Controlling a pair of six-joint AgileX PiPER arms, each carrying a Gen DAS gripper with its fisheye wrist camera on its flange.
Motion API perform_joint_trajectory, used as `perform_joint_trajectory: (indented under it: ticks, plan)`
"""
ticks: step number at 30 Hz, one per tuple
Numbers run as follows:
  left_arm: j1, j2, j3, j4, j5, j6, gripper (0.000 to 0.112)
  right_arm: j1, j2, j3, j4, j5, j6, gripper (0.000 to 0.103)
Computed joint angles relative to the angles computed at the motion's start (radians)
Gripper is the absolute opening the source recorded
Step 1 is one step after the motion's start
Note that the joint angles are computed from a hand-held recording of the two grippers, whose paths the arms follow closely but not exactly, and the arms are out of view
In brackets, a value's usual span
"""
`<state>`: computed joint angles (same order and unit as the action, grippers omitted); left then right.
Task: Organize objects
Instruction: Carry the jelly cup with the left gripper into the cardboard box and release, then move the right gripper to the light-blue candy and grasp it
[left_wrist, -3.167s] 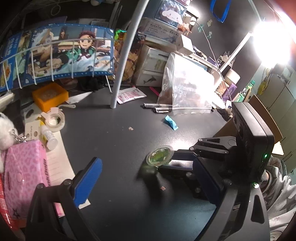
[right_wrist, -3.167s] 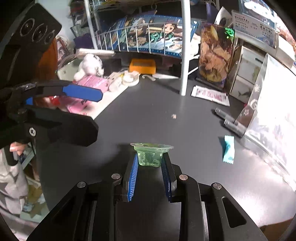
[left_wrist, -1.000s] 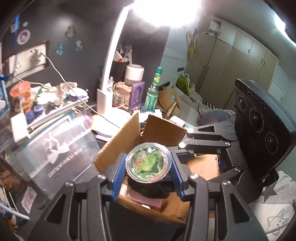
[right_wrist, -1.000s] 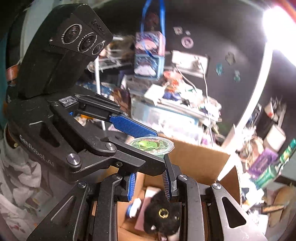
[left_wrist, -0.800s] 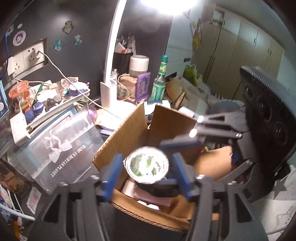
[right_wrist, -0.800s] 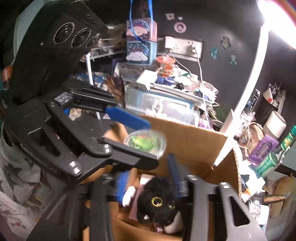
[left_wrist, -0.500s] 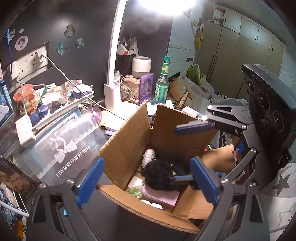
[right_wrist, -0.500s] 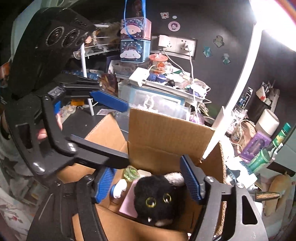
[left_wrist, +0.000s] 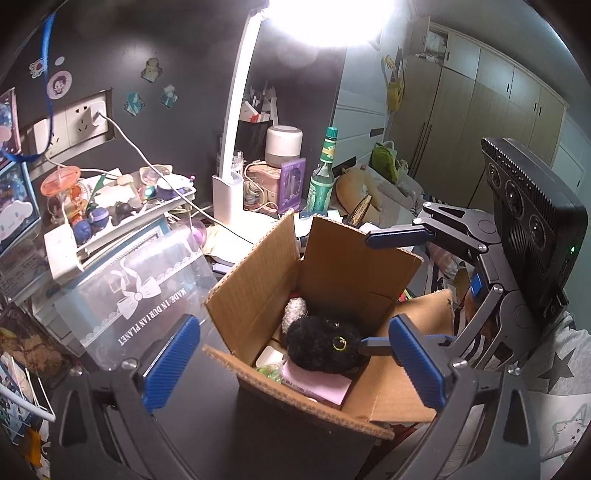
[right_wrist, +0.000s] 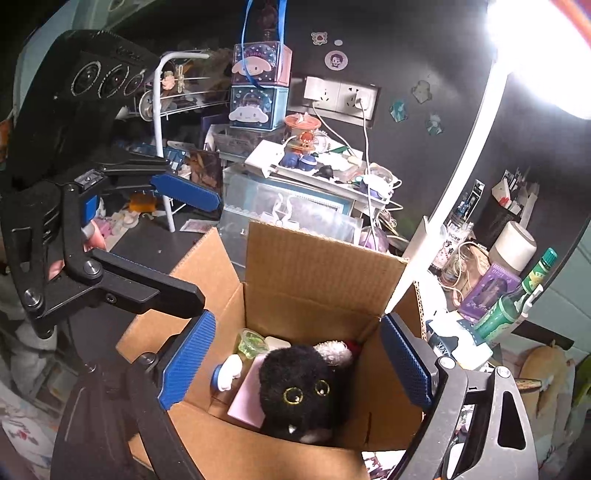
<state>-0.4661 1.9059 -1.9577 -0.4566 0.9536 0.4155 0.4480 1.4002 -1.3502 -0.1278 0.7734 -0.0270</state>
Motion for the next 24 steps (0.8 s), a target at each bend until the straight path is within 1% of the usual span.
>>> perform_joint_trajectory:
  ticks: [3,7,11,12,13,14,15,17,19,20,21,22,23,24]
  plan:
    - [0.030,-0.053,0.084,-0.042,-0.030,0.045,0.102,0.040,0.002,-0.017,-0.038,0.003,0.049,0.090]
    - [0.113,-0.168,0.245,-0.128,-0.085,0.128,0.102,0.135,0.015,-0.053,-0.117,-0.007,0.137,0.090]
    - [0.209,-0.290,0.409,-0.137,-0.157,0.168,0.102,0.224,0.065,-0.109,-0.098,-0.037,0.147,0.089]
    - [0.242,-0.328,0.466,-0.139,-0.184,0.178,0.102,0.247,0.084,-0.121,-0.076,-0.056,0.135,0.086]
    - [0.261,-0.352,0.506,-0.137,-0.205,0.180,0.102,0.269,0.100,-0.128,-0.066,-0.073,0.129,0.081]
    - [0.279,-0.375,0.548,-0.132,-0.229,0.178,0.102,0.294,0.118,-0.132,-0.059,-0.093,0.122,0.066]
    - [0.308,-0.403,0.605,-0.134,-0.257,0.183,0.102,0.318,0.137,-0.136,-0.042,-0.115,0.107,0.057]
    - [0.355,-0.434,0.684,-0.167,-0.295,0.214,0.102,0.336,0.187,-0.143,0.065,-0.154,0.043,0.056]
    - [0.405,-0.455,0.767,-0.233,-0.340,0.268,0.102,0.337,0.261,-0.158,0.212,-0.180,-0.033,0.055]
    - [0.428,-0.453,0.795,-0.274,-0.349,0.305,0.102,0.334,0.303,-0.169,0.258,-0.190,-0.047,0.050]
    - [0.447,-0.449,0.820,-0.309,-0.353,0.337,0.102,0.331,0.359,-0.189,0.280,-0.198,-0.029,0.043]
    - [0.467,-0.443,0.849,-0.350,-0.361,0.379,0.102,0.328,0.405,-0.209,0.285,-0.199,-0.010,0.041]
    - [0.479,-0.441,0.871,-0.378,-0.364,0.406,0.102,0.325,0.457,-0.238,0.269,-0.193,0.028,0.038]
    - [0.494,-0.432,0.884,-0.406,-0.361,0.432,0.102,0.321,0.522,-0.280,0.214,-0.187,0.096,0.036]
